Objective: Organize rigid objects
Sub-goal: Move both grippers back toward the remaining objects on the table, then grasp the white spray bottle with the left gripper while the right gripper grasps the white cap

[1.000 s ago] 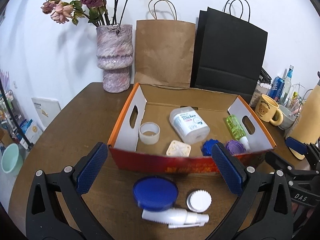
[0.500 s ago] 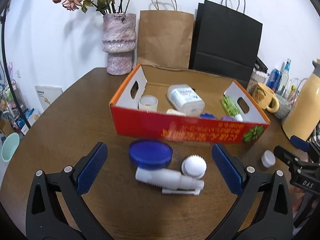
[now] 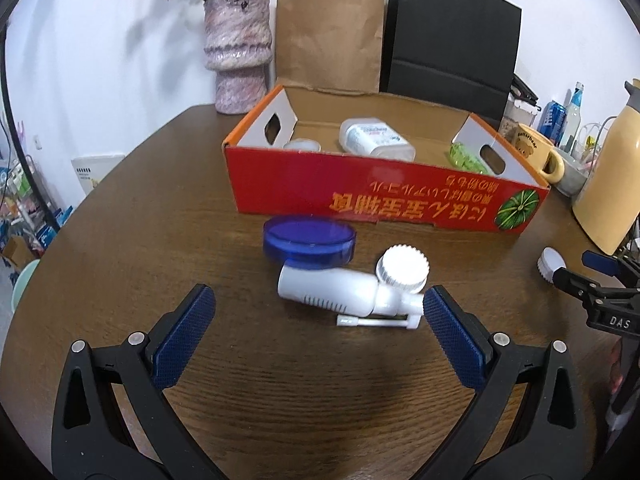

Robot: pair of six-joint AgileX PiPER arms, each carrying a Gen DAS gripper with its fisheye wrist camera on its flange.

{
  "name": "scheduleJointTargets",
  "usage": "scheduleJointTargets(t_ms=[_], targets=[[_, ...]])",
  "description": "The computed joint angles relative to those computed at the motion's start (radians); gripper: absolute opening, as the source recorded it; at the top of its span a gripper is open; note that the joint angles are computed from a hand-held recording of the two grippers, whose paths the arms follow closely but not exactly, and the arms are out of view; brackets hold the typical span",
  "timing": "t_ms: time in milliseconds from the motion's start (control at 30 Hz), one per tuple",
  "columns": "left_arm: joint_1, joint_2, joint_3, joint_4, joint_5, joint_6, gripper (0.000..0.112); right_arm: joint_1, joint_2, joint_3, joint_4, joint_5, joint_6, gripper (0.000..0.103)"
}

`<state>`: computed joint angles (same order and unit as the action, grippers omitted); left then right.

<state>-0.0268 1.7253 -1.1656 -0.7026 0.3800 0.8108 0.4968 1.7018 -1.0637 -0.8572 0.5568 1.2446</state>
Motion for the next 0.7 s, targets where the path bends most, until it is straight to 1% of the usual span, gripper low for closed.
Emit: scheduleJointTargets(t_ms=[167, 367, 400, 433, 467, 500, 567, 700], targets=[[-0.002, 0.003, 0.007, 0.006, -0.006, 0.001, 0.103, -0.047, 0.037, -0.028, 0.099, -0.033, -0.111, 0.092], [-0.016, 0.016, 0.000, 0.037, -0.003, -0.009, 0.103, -0.077, 0.067, -0.058, 0.158, -0.044, -0.187, 0.092], [-0.017, 0.019, -0.003, 0.041, 0.000, -0.010, 0.103, -0.081, 0.072, -0.065, 0.172, -0.045, -0.203, 0.083], [-0.016, 0.022, -0.008, 0.040, 0.007, -0.007, 0.103, -0.083, 0.079, -0.068, 0.178, -0.049, -0.209, 0.071], [-0.015, 0.026, -0.012, 0.038, 0.014, -0.003, 0.103, -0.074, 0.081, -0.073, 0.143, -0.028, -0.175, 0.051], [-0.014, 0.030, -0.017, 0.039, 0.020, -0.001, 0.103, -0.077, 0.078, -0.068, 0.149, -0.042, -0.180, 0.045], [-0.010, 0.038, -0.027, 0.041, 0.034, 0.005, 0.103, -0.078, 0.070, -0.052, 0.150, -0.065, -0.180, 0.045], [0.000, 0.059, -0.053, 0.027, 0.074, 0.031, 0.103, -0.051, 0.051, -0.028, 0.042, -0.060, -0.066, 0.045]])
